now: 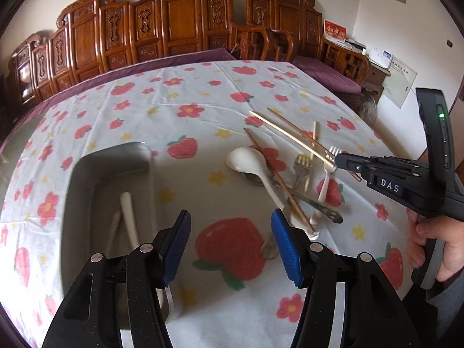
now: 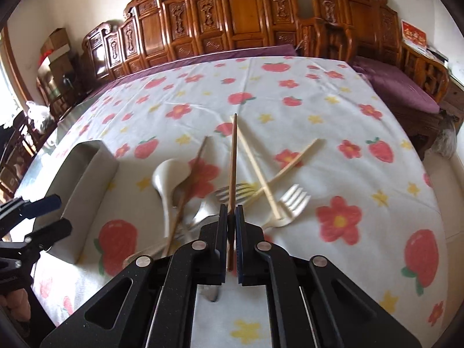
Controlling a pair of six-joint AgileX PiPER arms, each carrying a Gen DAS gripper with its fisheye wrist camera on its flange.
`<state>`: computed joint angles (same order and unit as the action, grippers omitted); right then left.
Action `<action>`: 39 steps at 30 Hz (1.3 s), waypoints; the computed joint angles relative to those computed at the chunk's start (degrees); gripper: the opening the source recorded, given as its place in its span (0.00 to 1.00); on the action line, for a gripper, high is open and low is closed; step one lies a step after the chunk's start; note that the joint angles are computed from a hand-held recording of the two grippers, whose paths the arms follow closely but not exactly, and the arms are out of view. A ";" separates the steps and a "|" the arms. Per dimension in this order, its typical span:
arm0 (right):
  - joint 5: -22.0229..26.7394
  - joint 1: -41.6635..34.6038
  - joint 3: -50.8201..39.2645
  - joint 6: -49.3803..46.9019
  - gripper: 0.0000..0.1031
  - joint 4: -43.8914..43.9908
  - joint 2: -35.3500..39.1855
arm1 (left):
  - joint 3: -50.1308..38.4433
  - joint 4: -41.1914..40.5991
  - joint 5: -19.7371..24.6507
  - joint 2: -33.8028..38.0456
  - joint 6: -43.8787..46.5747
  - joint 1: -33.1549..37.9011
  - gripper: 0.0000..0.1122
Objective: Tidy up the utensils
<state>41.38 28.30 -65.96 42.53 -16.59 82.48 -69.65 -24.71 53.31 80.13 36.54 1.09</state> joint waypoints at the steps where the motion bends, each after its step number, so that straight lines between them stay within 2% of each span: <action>1: -0.52 -0.69 0.58 -0.60 0.06 0.36 -0.55 | 0.06 0.74 -0.61 0.29 -0.90 -1.06 0.49; 6: -1.95 -3.86 2.10 -3.86 0.06 3.34 -1.53 | -1.49 4.63 -2.84 3.73 -7.37 -7.73 0.49; 13: -3.19 -5.34 2.05 -6.20 0.06 5.88 -2.19 | -3.34 8.82 -4.14 8.31 -13.33 -13.77 0.37; 14: -3.29 -5.46 2.05 -6.38 0.06 6.19 -2.19 | -3.58 8.73 -4.13 8.82 -13.56 -13.98 0.36; 19: -3.64 -5.78 2.09 -6.80 0.06 6.77 -2.15 | -5.92 7.10 -2.60 12.23 -14.77 -14.39 0.20; 21: -3.89 -5.85 2.11 -6.94 0.06 6.92 -1.98 | -6.42 7.21 -2.43 12.98 -15.33 -14.88 0.16; 32: -3.60 -4.97 1.46 -6.17 0.06 6.19 -1.67 | -7.34 8.00 -2.11 15.17 -18.42 -16.17 0.13; 34: -3.47 -4.97 1.39 -6.28 0.06 6.24 -1.65 | -7.42 7.56 -2.03 15.28 -18.41 -15.85 0.06; 39: -3.11 -4.37 1.19 -5.83 0.06 5.69 -1.66 | -7.43 7.60 -2.01 15.25 -18.17 -15.46 0.04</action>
